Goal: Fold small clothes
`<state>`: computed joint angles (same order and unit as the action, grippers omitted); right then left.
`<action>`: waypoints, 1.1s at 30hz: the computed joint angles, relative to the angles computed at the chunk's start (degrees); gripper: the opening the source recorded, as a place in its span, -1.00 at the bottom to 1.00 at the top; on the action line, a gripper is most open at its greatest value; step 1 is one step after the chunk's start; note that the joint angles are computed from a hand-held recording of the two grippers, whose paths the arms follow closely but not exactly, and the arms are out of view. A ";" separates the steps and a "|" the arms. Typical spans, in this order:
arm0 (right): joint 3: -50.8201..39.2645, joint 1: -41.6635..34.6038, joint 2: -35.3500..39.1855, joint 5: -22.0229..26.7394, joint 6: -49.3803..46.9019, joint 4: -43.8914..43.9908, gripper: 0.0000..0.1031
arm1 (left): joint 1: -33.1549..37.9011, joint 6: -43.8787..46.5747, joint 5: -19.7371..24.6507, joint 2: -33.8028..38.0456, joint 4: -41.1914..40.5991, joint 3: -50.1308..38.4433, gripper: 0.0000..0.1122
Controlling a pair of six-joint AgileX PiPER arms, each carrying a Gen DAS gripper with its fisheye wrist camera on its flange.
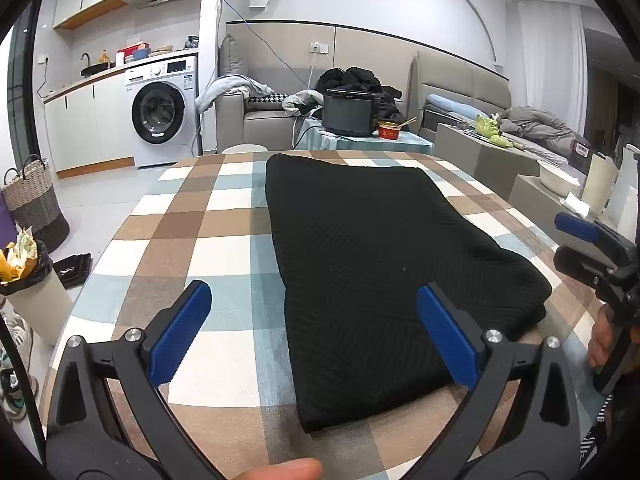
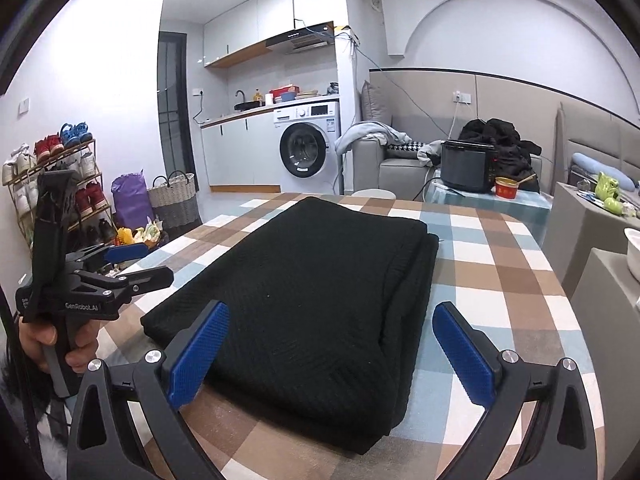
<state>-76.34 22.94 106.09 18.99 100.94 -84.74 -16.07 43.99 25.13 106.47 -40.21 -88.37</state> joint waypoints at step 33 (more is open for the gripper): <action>0.72 -0.43 -0.23 0.53 3.55 -2.29 1.00 | 0.41 0.99 0.58 -0.03 -1.07 -0.29 0.82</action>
<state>-75.62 22.52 105.86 19.52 104.49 -87.03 -15.67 44.98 25.70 106.44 -41.28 -88.66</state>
